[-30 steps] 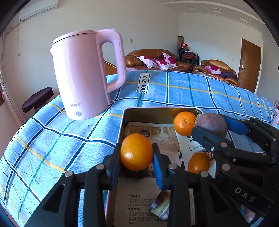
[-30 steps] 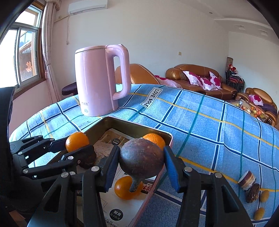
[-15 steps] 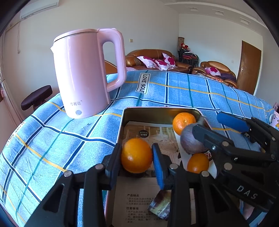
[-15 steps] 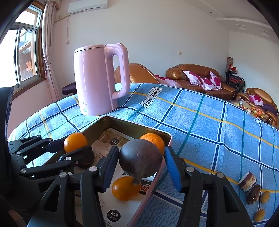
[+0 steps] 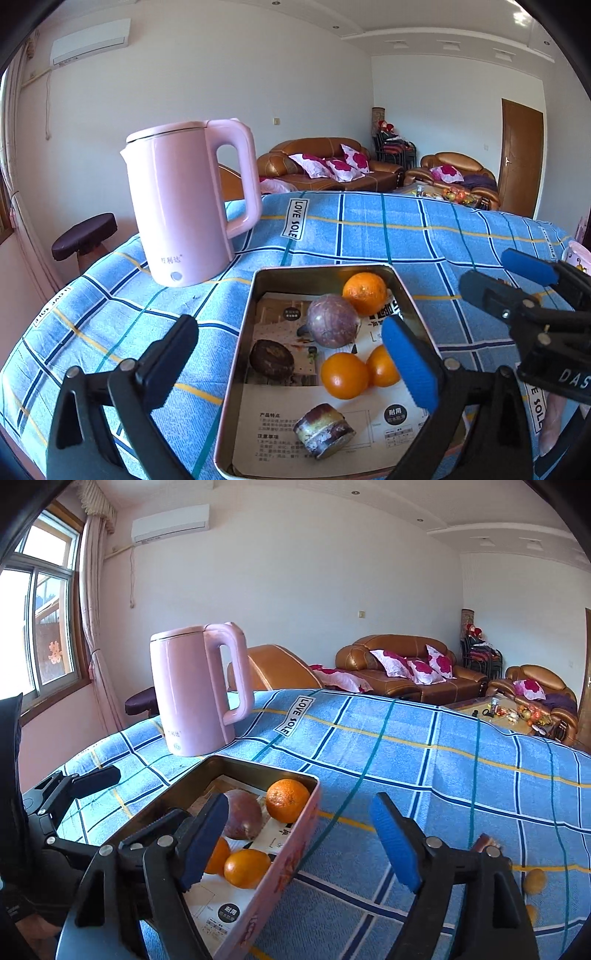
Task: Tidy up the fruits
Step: 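Grasp the dark chocolate pastry with the left gripper while the right gripper grasps a small yellow fruit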
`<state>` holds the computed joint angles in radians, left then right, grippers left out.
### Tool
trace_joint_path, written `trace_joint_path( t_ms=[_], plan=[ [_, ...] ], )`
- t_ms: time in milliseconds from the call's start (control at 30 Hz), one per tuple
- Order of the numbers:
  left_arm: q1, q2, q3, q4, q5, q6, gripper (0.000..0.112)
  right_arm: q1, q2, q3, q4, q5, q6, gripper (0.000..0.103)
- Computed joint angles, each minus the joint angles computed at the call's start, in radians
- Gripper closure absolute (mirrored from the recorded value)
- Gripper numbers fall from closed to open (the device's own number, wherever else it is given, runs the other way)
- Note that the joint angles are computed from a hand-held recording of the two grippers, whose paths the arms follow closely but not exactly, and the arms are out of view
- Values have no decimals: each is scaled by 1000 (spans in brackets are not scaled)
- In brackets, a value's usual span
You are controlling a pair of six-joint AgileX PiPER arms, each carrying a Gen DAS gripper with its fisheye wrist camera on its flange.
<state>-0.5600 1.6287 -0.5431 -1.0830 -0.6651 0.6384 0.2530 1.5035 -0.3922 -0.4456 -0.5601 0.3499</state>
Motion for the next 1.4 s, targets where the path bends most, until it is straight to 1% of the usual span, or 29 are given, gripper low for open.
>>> trace_joint_path(
  t_ms=[133, 267, 400, 467, 533, 600, 667, 700, 733, 833, 900, 967, 1000, 1033, 1100, 1133, 1200, 1267, 1300, 1400],
  plan=[
    [-24, 0, -11, -27, 3, 17, 10, -134, -77, 65, -118, 4, 22, 23],
    [-73, 17, -42, -59, 10, 45, 10, -377, -114, 100, -333, -5, 107, 23],
    [-129, 43, -94, -99, 33, 104, 10, -609, -80, 70, -480, 10, 169, 23],
    [-159, 55, -122, -131, 38, 143, 10, -702, -37, 28, -575, 20, 251, 23],
    [-182, 66, -151, -153, 53, 178, 10, -767, -1, -11, -682, 22, 341, 23],
    [-202, 83, -189, -187, 66, 223, 10, -784, 29, -41, -743, 37, 391, 27],
    [-216, 96, -222, -212, 89, 259, 10, -783, 51, -57, -792, 44, 428, 36],
    [-222, 104, -242, -228, 99, 281, 10, -773, 60, -64, -809, 53, 441, 38],
    [-229, 115, -262, -248, 102, 308, 10, -758, 67, -70, -818, 65, 448, 42],
    [-250, 147, -318, -309, 97, 384, 10, -730, 94, -85, -858, 79, 466, 46],
    [-255, 166, -350, -340, 102, 429, 10, -706, 111, -97, -870, 105, 477, 50],
    [-257, 187, -380, -358, 110, 458, 10, -687, 134, -113, -880, 129, 491, 57],
    [-257, 198, -397, -372, 114, 479, 10, -683, 150, -128, -925, 137, 538, 59],
    [-257, 210, -416, -394, 120, 505, 10, -685, 163, -140, -969, 136, 582, 63],
    [-255, 228, -445, -420, 141, 536, 10, -691, 176, -155, -1018, 126, 622, 68],
    [-254, 240, -463, -438, 150, 556, 10, -686, 180, -157, -1020, 129, 620, 75],
    [-252, 259, -492, -470, 171, 593, 10, -690, 181, -155, -1022, 125, 612, 76],
    [-251, 282, -526, -511, 193, 634, 10, -712, 178, -151, -1032, 99, 611, 76],
    [-251, 296, -546, -539, 204, 663, 11, -717, 171, -144, -1009, 93, 590, 76],
    [-250, 343, -608, -624, 235, 746, 14, -731, 137, -108, -833, 112, 413, 76]
  ],
)
